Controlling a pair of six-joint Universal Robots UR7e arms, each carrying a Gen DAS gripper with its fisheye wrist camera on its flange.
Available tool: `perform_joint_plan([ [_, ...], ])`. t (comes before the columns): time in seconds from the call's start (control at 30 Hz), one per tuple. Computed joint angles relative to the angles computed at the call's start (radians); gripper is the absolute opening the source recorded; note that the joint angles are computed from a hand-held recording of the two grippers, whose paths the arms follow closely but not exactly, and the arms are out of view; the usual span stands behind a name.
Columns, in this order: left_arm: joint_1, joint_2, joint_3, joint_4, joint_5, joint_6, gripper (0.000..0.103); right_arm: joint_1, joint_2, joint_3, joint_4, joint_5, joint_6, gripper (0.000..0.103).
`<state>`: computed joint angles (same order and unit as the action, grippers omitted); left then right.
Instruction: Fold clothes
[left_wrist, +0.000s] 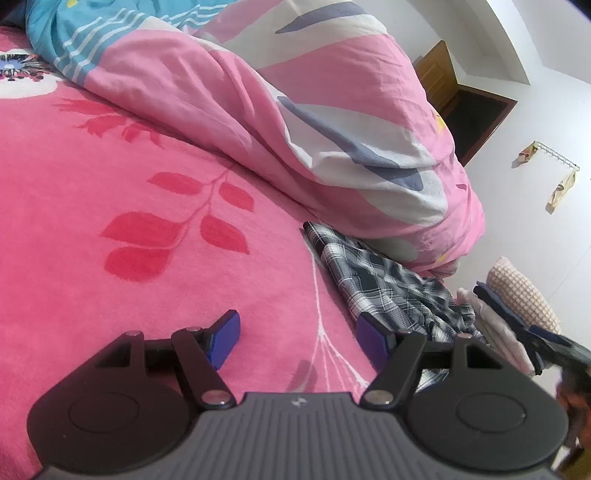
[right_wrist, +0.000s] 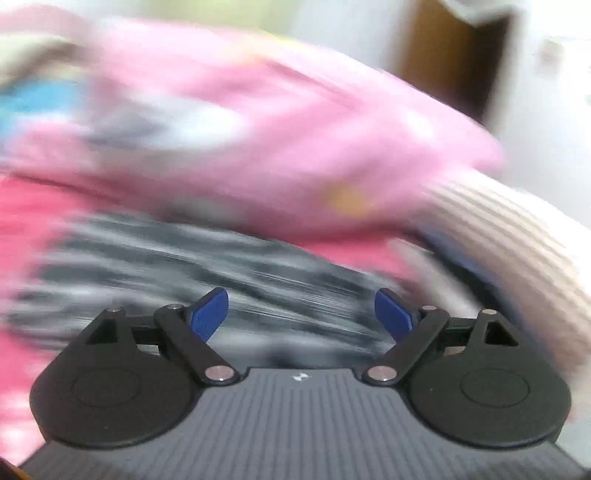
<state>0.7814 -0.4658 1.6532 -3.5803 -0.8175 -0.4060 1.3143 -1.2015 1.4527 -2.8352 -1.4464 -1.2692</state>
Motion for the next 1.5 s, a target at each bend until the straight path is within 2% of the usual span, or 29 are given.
perform_joint_plan([
  [0.07, 0.001, -0.002, 0.002, -0.001, -0.003, -0.002, 0.071, 0.007, -0.068, 0.131, 0.063, 0.077, -0.185, 0.086],
  [0.1, 0.001, -0.002, 0.003, -0.002, -0.005, -0.003, 0.071, 0.014, -0.088, 0.185, 0.077, 0.087, -0.278, 0.086],
  [0.2, 0.004, -0.008, 0.01, -0.007, -0.016, -0.016, 0.07, 0.041, -0.096, 0.304, 0.048, 0.055, -0.551, 0.085],
  [0.27, 0.005, -0.012, 0.011, -0.005, -0.019, -0.032, 0.069, 0.058, -0.063, 0.335, -0.024, 0.017, -0.68, 0.084],
  [0.33, 0.006, -0.015, 0.01, 0.007, -0.019, -0.049, 0.069, 0.069, -0.033, 0.336, -0.046, -0.023, -0.741, 0.081],
  [0.4, 0.013, -0.025, -0.003, 0.053, -0.04, -0.076, 0.07, 0.08, -0.003, 0.317, -0.036, -0.053, -0.758, 0.078],
  [0.47, 0.029, -0.035, -0.029, 0.108, -0.084, -0.113, 0.07, 0.084, 0.011, 0.303, -0.029, -0.05, -0.745, 0.078],
  [0.53, 0.049, -0.036, -0.08, 0.186, -0.136, -0.147, 0.07, 0.091, 0.031, 0.301, -0.065, -0.058, -0.731, 0.069],
  [0.6, 0.069, -0.007, -0.184, 0.288, -0.172, -0.118, 0.07, 0.096, 0.054, 0.3, -0.108, -0.066, -0.722, 0.059],
  [0.67, 0.086, 0.046, -0.332, 0.455, -0.18, -0.096, 0.069, 0.096, 0.065, 0.304, -0.136, -0.07, -0.718, 0.052],
  [0.73, 0.108, 0.108, -0.481, 0.619, -0.193, -0.132, 0.065, 0.094, 0.068, 0.313, -0.169, -0.07, -0.72, 0.051],
  [0.8, 0.116, 0.165, -0.587, 0.662, -0.172, -0.122, 0.065, 0.087, 0.068, 0.33, -0.226, -0.06, -0.751, 0.05],
  [0.83, 0.119, 0.187, -0.63, 0.681, -0.168, -0.121, 0.06, 0.086, 0.075, 0.331, -0.25, -0.063, -0.762, 0.049],
  [0.9, 0.127, 0.224, -0.699, 0.71, -0.165, -0.135, 0.045, 0.085, 0.085, 0.325, -0.269, -0.07, -0.761, 0.048],
  [0.93, 0.13, 0.24, -0.726, 0.722, -0.158, -0.143, 0.029, 0.084, 0.09, 0.319, -0.266, -0.074, -0.755, 0.047],
  [0.97, 0.133, 0.255, -0.75, 0.733, -0.15, -0.152, 0.014, 0.083, 0.096, 0.317, -0.274, -0.077, -0.757, 0.041],
  [1.0, 0.134, 0.265, -0.763, 0.732, -0.145, -0.159, 0.011, 0.083, 0.102, 0.318, -0.291, -0.08, -0.765, 0.023],
  [1.03, 0.134, 0.273, -0.772, 0.728, -0.142, -0.164, 0.009, 0.081, 0.114, 0.322, -0.327, -0.085, -0.785, 0.01],
  [1.07, 0.132, 0.277, -0.774, 0.722, -0.134, -0.17, 0.008, 0.076, 0.127, 0.331, -0.382, -0.076, -0.815, 0.007],
  [1.23, 0.114, 0.266, -0.741, 0.653, -0.085, -0.171, 0.005, 0.074, 0.111, 0.378, -0.464, -0.022, -0.826, 0.006],
  [1.4, 0.099, 0.198, -0.636, 0.616, -0.08, -0.203, 0.005, 0.106, 0.077, 0.396, -0.45, -0.049, -0.748, 0.006],
  [1.5, 0.085, 0.118, -0.512, 0.573, -0.054, -0.208, 0.005, 0.129, 0.035, 0.428, -0.397, -0.064, -0.685, 0.006],
])
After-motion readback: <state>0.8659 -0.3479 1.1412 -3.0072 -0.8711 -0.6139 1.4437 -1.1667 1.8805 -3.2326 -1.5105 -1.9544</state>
